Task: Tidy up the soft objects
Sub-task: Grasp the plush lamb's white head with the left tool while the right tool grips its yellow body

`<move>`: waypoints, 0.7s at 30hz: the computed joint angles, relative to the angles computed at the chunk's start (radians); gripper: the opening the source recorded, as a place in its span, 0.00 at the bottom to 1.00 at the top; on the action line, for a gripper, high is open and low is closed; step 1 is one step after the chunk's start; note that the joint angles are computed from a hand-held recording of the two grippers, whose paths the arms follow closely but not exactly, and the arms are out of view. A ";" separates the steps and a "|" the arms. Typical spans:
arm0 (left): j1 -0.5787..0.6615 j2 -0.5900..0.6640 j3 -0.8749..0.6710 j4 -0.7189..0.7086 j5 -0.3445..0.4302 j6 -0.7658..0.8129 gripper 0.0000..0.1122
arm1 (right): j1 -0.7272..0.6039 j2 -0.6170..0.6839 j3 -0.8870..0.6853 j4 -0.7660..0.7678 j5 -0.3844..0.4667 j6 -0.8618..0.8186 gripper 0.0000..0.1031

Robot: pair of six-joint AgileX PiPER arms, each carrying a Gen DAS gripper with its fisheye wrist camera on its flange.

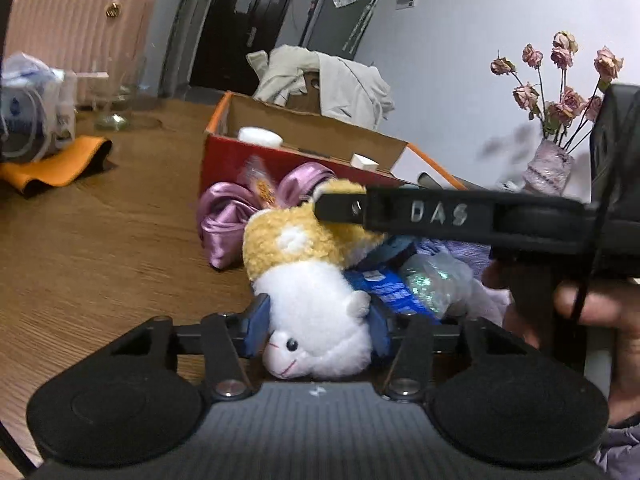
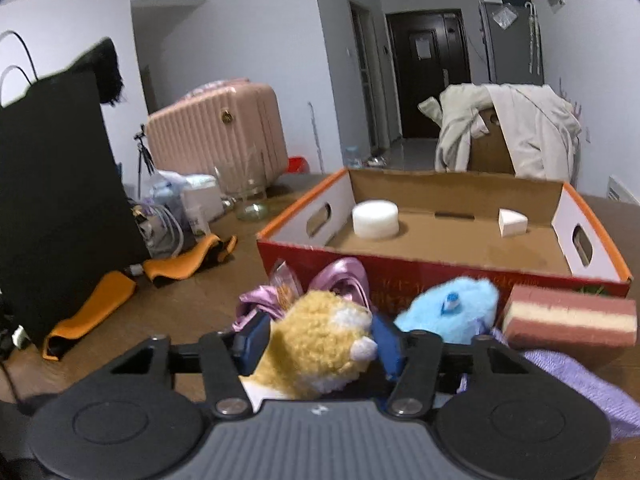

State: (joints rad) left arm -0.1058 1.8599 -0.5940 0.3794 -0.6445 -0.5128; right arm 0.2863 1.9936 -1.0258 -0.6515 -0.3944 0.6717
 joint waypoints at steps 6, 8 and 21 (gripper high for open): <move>0.042 -0.087 0.082 0.113 -0.018 -0.048 0.44 | 0.000 -0.074 0.105 0.014 -0.047 0.000 0.42; 0.057 -0.142 0.145 0.147 -0.039 -0.034 0.44 | 0.002 -0.129 0.185 0.053 -0.080 -0.049 0.41; -0.035 -0.349 0.505 0.087 -0.134 0.181 0.49 | 0.117 -0.468 0.813 0.548 -0.296 -0.357 0.37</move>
